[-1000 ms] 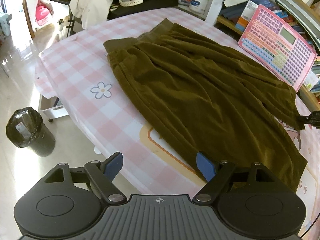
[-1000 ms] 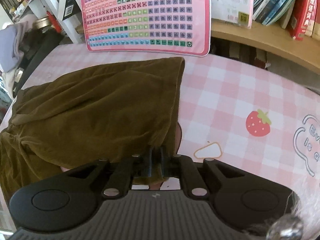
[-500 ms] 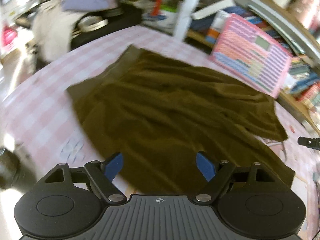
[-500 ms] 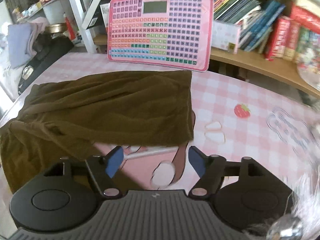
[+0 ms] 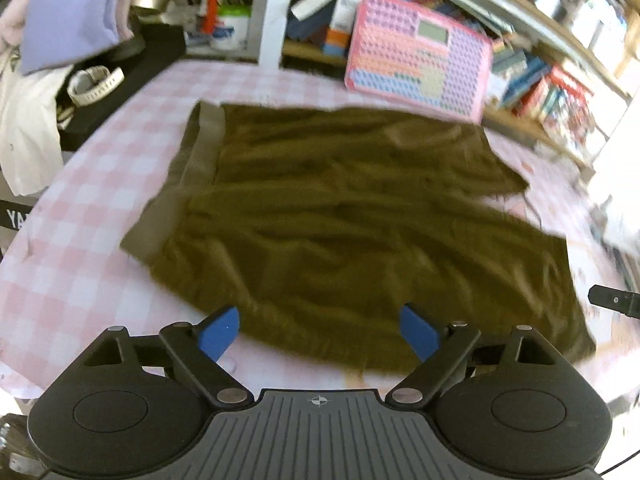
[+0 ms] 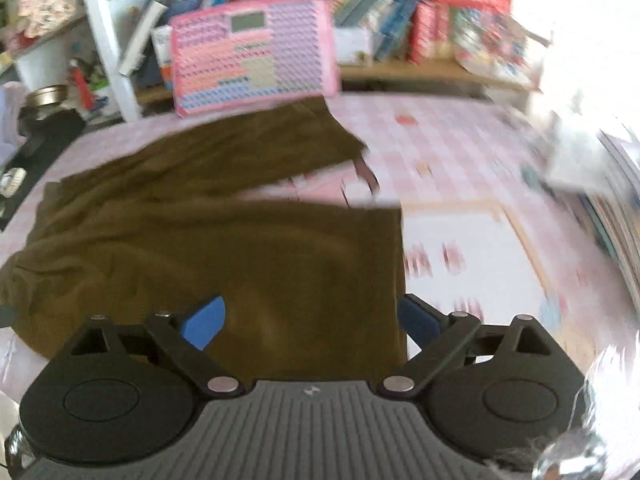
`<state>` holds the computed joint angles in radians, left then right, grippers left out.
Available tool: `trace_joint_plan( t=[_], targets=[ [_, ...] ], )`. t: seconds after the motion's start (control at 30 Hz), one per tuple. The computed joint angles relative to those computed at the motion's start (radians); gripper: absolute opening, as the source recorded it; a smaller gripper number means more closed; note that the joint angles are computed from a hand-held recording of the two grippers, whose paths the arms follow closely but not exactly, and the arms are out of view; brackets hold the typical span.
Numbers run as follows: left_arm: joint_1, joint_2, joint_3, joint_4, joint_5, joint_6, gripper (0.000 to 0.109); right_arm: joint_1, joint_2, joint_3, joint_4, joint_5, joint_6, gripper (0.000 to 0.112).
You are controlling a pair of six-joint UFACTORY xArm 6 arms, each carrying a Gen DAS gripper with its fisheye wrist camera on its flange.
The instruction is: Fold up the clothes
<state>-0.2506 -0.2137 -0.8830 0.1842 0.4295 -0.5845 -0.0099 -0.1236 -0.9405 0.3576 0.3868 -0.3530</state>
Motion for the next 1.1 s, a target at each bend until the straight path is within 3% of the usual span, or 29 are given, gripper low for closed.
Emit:
trace_joint_plan(
  t=[0.07,0.2,1.1],
  targets=[
    [0.005,-0.024,0.025,-0.052,0.004,0.079,0.09,0.008,-0.056,0.067,-0.081,0.003,0.121,0.094],
    [0.024,-0.051,0.061,-0.094,-0.02,0.14,0.09,0.024,-0.126,0.143,-0.176,0.004,0.228,0.095],
    [0.047,-0.122,0.131,-0.141,-0.037,0.178,0.09,0.056,-0.174,0.2,-0.204,0.005,0.285,0.095]
  ],
)
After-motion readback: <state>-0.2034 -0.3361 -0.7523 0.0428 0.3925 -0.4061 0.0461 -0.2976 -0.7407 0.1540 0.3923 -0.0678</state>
